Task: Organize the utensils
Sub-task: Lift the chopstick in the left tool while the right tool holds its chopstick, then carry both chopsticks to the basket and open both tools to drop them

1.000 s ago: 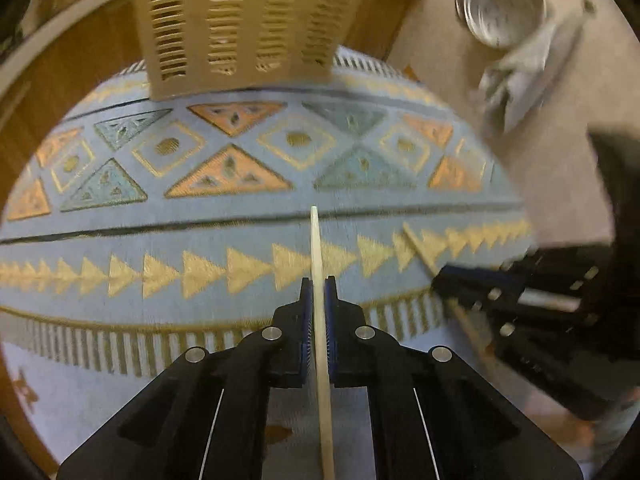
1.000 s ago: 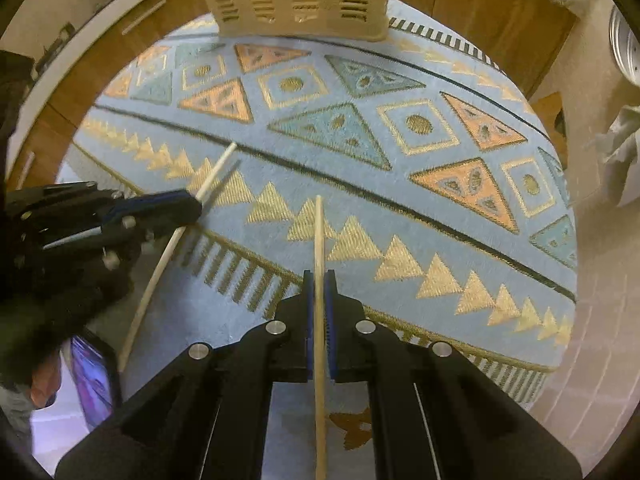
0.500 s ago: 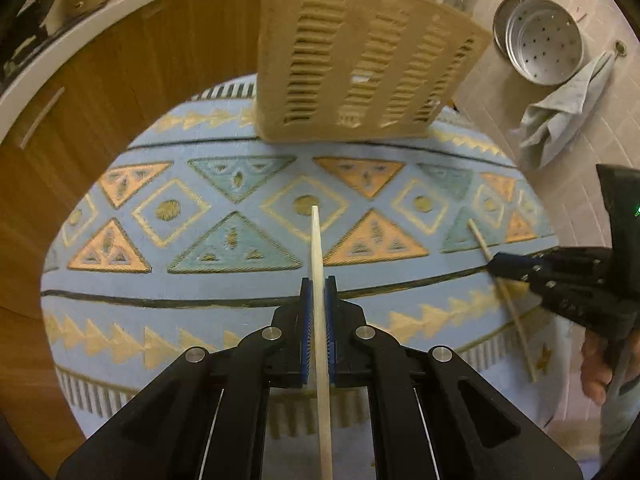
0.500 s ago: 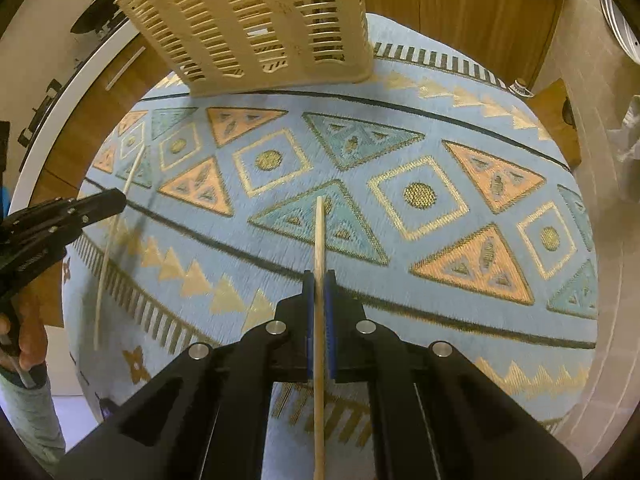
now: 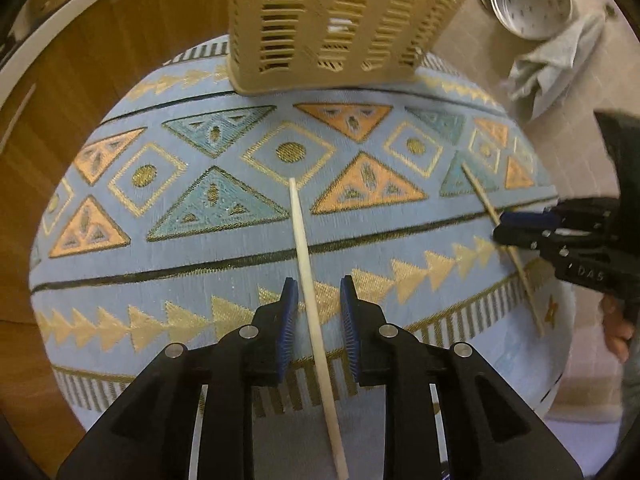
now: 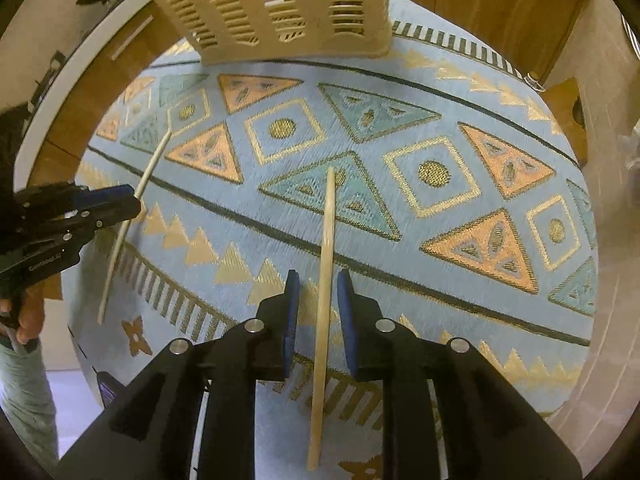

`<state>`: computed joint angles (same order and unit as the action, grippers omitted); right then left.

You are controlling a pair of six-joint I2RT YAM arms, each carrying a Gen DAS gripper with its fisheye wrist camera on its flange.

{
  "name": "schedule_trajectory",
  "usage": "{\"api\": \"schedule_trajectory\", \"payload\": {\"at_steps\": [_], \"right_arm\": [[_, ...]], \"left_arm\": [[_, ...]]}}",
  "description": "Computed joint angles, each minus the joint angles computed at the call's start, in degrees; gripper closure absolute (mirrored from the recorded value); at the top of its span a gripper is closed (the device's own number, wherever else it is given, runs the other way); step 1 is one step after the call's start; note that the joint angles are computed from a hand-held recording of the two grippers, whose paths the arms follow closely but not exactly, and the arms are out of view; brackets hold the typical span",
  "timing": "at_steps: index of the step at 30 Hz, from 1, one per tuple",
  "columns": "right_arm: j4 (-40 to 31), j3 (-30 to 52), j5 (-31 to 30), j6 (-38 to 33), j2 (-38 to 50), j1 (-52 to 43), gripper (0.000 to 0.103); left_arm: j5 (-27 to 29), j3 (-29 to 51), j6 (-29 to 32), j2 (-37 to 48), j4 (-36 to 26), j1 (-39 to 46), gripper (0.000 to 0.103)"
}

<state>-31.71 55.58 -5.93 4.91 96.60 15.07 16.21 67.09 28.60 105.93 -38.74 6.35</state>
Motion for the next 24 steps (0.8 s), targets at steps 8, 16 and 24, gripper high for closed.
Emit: {"api": "schedule_trajectory", "payload": {"at_steps": [8,16,24], "right_arm": [[0.02,1.47,0.77,-0.77,1.06,2.16,0.099],[7.69,-4.15,-9.10,-1.23,-16.91,-0.58,0.099],[26.69,-3.99,-4.92,4.30,-25.16,-1.15,0.099]], "left_arm": [[-3.43,-4.94,-1.64,-3.48,6.42,-2.24,0.100],[16.75,-6.79,-7.52,-13.97,12.12,6.67,0.100],[19.77,-5.52,-29.68,-20.29,37.01,5.10,0.100]]}}
